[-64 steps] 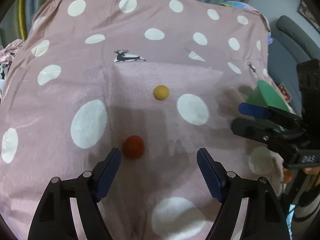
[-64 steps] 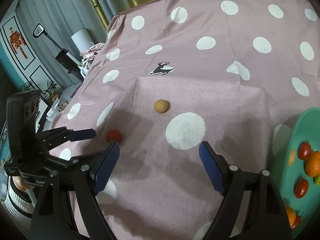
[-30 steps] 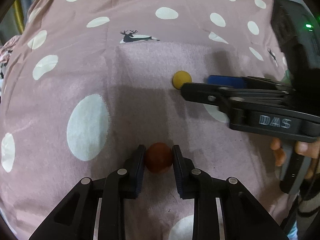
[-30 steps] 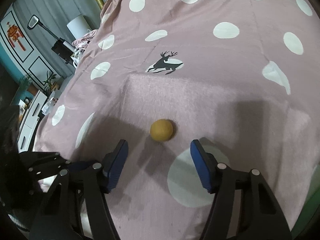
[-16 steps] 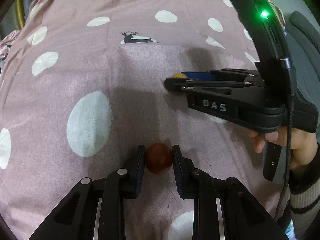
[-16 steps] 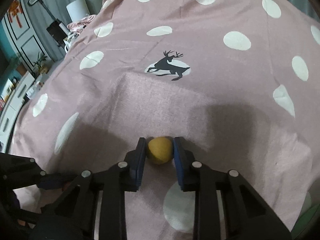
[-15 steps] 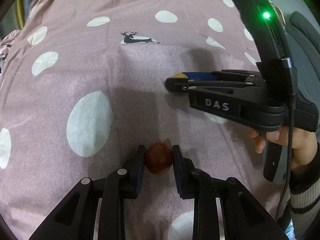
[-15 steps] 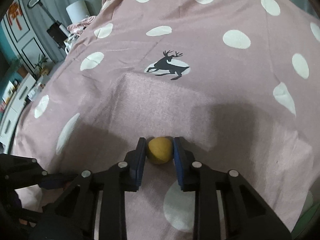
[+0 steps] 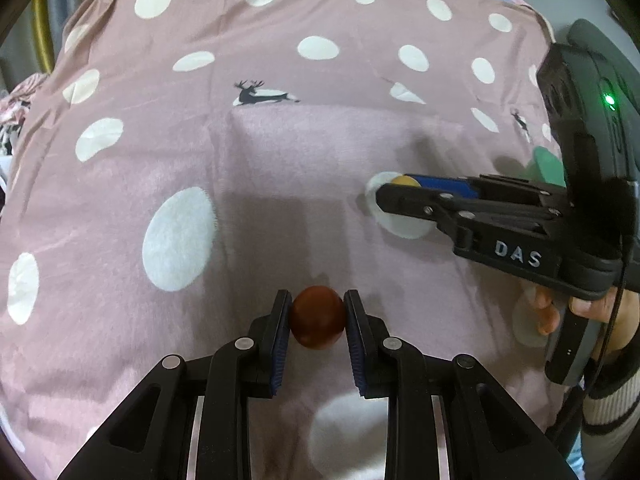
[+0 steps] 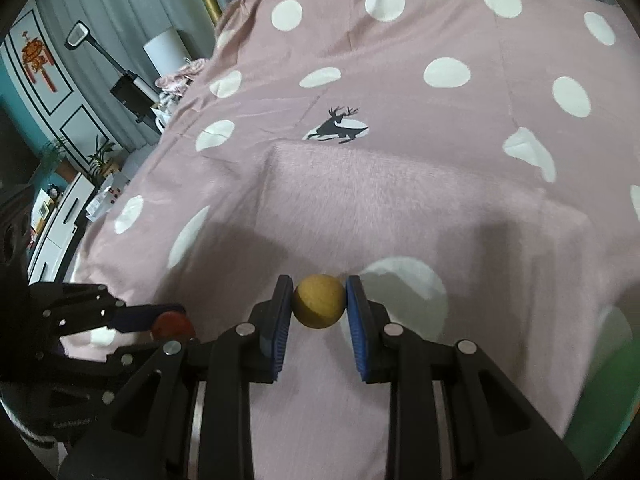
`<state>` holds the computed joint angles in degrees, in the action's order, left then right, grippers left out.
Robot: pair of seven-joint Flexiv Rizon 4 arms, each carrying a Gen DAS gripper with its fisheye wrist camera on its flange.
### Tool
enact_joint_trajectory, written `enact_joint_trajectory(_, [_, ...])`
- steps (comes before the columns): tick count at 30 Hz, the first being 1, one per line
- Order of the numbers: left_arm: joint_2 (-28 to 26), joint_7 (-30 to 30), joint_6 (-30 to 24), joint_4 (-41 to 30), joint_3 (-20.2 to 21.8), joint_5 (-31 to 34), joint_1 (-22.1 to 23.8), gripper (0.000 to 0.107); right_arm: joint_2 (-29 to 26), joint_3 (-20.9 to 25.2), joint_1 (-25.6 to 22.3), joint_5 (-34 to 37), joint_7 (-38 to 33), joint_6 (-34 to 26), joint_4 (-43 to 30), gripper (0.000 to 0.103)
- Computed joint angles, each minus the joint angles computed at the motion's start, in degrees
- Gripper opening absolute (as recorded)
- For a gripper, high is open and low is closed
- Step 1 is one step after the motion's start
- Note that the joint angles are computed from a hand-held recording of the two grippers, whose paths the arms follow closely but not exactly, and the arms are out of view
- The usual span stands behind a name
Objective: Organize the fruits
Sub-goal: 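Carry the red tomato and tan fruit over the green bowl with both tools, then open both tools to drop the fruits into the green bowl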
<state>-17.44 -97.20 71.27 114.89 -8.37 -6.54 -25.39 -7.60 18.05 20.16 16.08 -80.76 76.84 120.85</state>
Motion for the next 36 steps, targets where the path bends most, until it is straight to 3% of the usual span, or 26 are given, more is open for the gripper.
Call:
enact_joint_trajectory(9, [2.47,-1.55,0.25,-1.21,-0.95,2.42,-3.01,0.027,13.35,-1.09,2.02,1.84,2.66,5.12,9.85,0.028])
enact_joint_trajectory(20, [-3.05,-0.07,-0.72,-11.22,-3.22,4.18,-8.21,0.027,29.84,-5.03,-1.36,-8.23,14.47,4.96,23.14,0.028])
enact_joint_trajectory(28, [-10.33,3.17,-4.39,-21.76,-4.06,4.37,-12.46,0.027,35.78,-7.71,-5.52,-13.39,18.36,1.08,28.59,0.028])
enact_joint_trajectory(36, [-17.27,3.72,-10.37,-32.22,-2.3,5.23,-16.74,0.027,38.06,-10.3,-7.6,-14.32,17.08,-2.54,31.09,0.028])
